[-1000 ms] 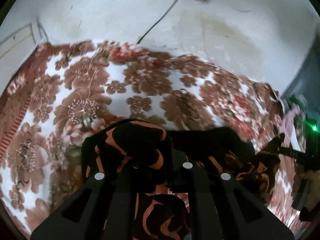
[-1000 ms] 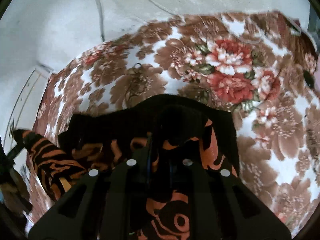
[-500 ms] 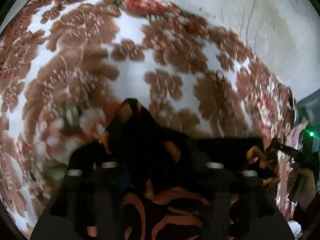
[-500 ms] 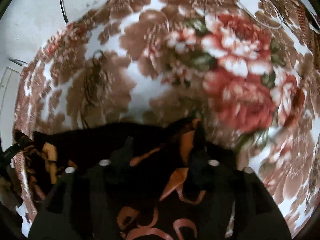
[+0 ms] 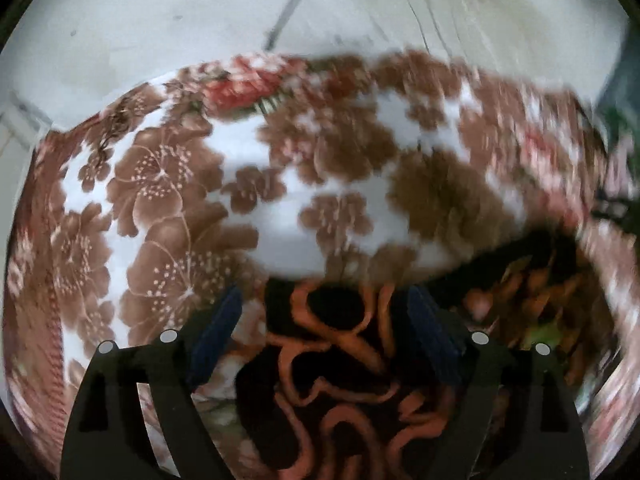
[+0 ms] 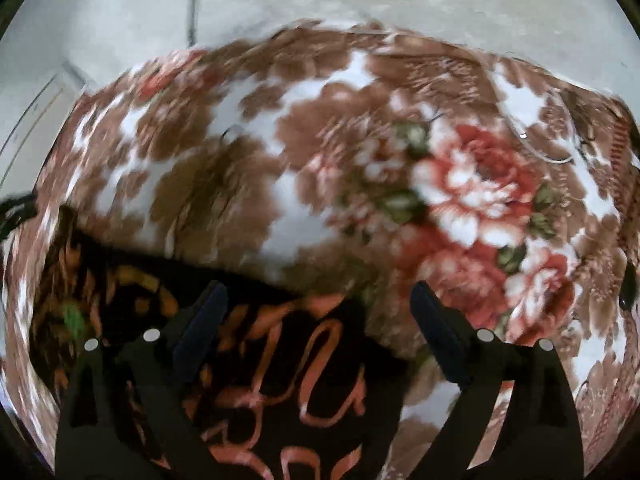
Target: Fold large clothes
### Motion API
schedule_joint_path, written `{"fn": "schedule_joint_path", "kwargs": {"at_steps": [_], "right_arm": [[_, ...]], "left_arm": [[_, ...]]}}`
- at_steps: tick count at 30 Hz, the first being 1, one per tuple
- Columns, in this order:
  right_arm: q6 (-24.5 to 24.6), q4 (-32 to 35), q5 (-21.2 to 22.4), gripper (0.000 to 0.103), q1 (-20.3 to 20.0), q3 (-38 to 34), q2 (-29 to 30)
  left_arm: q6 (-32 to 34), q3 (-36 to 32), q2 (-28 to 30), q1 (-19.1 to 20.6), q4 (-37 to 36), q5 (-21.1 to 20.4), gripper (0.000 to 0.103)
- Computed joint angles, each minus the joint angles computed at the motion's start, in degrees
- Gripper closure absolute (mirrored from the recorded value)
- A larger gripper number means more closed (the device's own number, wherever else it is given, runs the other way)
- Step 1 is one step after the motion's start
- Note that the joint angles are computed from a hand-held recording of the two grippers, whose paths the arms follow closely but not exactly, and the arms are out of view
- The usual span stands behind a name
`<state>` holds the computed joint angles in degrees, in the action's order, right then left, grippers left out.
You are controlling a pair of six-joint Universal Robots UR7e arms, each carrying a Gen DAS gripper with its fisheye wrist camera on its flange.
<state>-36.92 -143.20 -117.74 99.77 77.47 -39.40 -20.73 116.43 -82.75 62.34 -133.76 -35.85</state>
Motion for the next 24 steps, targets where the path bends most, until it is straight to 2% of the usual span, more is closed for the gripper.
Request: {"fn": "schedule_joint_path", "kwargs": {"at_steps": [2, 4, 8, 12, 14, 15, 16, 17, 19, 22, 24], "right_arm": [[-0.4, -1.4, -2.4, 0.011, -1.2, 1.6, 0.2], [2.8, -0.8, -2.9, 0.011, -3.2, 1.8, 0.1], [5.8, -0.8, 0.8, 0.013, -5.9, 1.5, -0.3], [5.6, 0.9, 2.8, 0.023, -6.4, -0.7, 1.4], [3.1, 0.1, 3.4, 0.025, -6.0, -1.1, 2.2], [1.6, -0.2, 3.6, 0.025, -5.8, -1.4, 2.7], [0.6, 0.2, 3.6, 0.027, -5.6, -2.1, 3.3], [-0.2, 1.5, 4.7, 0.030, -5.6, -2.9, 3.8], [-1.7, 3.7, 5.6, 0.044, -5.3, -4.4, 4.6], [-5.0, 2.7, 3.7, 0.061, -4.3, -4.5, 5.5], [-5.8, 2.2, 4.0, 0.069, -4.1, -4.3, 5.4]], "left_arm": [[2.2, 1.2, -0.4, 1.6, 0.3, -0.1, 0.019], [3.5, 1.9, -0.9, 3.4, -1.2, -1.0, 0.021], [6.1, 2.7, -0.4, 6.2, -7.0, -4.0, 0.021], [5.5, 1.8, 1.3, 8.9, -8.7, -7.6, 0.025], [5.5, 1.6, 2.0, 9.4, -9.7, -9.4, 0.034], [5.7, 1.6, 2.3, 9.7, -10.4, -10.4, 0.042], [6.0, 1.7, 2.5, 10.1, -10.7, -11.9, 0.056], [6.4, 1.6, 2.7, 10.3, -10.6, -12.8, 0.062], [6.8, 2.0, 3.0, 9.9, -10.8, -12.5, 0.079], [7.2, 2.9, 2.9, 9.3, -12.8, -11.6, 0.088], [7.2, 3.5, 2.6, 9.2, -14.4, -11.5, 0.090]]}}
